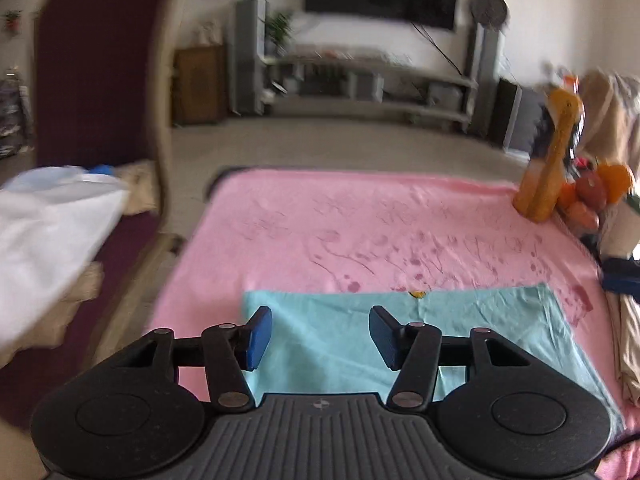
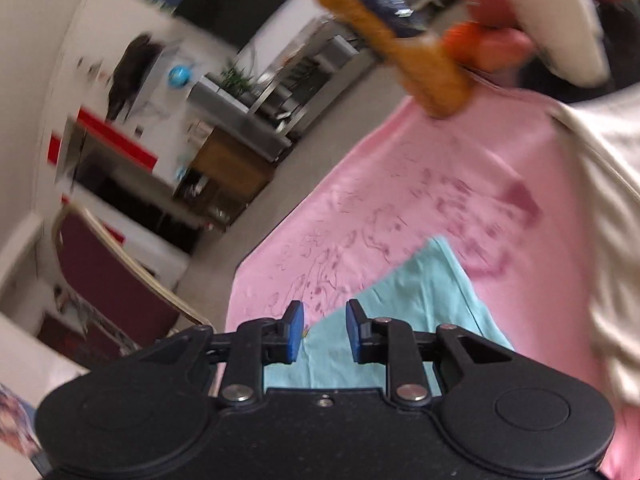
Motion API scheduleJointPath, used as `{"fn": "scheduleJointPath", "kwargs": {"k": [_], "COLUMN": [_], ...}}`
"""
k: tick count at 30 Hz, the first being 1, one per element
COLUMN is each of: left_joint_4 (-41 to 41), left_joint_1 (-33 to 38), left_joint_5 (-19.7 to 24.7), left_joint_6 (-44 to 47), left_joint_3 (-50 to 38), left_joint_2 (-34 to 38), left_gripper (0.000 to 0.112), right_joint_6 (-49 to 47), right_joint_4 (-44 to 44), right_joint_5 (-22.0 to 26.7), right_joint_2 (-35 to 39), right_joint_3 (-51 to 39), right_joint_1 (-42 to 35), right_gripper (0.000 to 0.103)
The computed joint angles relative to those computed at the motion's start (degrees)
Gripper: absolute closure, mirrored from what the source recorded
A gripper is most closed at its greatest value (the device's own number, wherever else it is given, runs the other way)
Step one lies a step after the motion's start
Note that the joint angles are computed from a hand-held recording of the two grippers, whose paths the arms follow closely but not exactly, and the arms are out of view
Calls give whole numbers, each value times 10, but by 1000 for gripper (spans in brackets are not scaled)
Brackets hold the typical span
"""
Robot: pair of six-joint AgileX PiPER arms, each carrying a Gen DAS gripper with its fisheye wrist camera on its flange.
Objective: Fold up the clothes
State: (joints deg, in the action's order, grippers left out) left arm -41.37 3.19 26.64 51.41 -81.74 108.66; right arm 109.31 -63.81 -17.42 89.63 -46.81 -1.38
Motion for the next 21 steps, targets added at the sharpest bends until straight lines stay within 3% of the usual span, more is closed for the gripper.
{"fn": "scheduleJointPath", "kwargs": {"k": [1, 2, 4, 7, 11, 13, 15, 17, 19, 21], "left_joint_4": [38, 74, 138, 174, 241, 289, 317, 341, 421, 470], "left_joint_1": [-7, -14, -26, -36, -40, -38, -38, -40, -47, -46], "left_joint_5": [17, 35, 67, 52, 35, 43, 47, 43, 25, 34], "left_joint_6": [-36, -70, -134, -173, -261, -332, -370, -395, -476, -545], "left_joint_3": [-36, -74, -140, -179, -257, -309, -337, -345, -338, -356], "left_joint_2": [33, 66, 125, 168, 224, 262, 280, 284, 283, 293], "left_gripper": [65, 83, 102, 102, 93, 93, 91, 91, 91, 89], "right_joint_6": [3, 8, 26, 25, 23, 34, 40, 22, -24, -73], "right_joint_4": [-6, -12, -16, 10, 5, -1, 0, 35, 117, 200], "right_joint_5": [0, 1, -3, -38, -133, -150, -137, -145, -181, -200], "right_joint_2": [28, 56, 108, 169, 243, 273, 288, 301, 308, 310], "right_joint_3": [-19, -38, -68, -93, -139, -158, -162, -150, -119, -90], "right_joint_1": [-2, -5, -13, -26, -46, -52, -58, -77, -100, -111], "right_gripper": [80, 80, 84, 84, 84, 83, 87, 103, 103, 103]}}
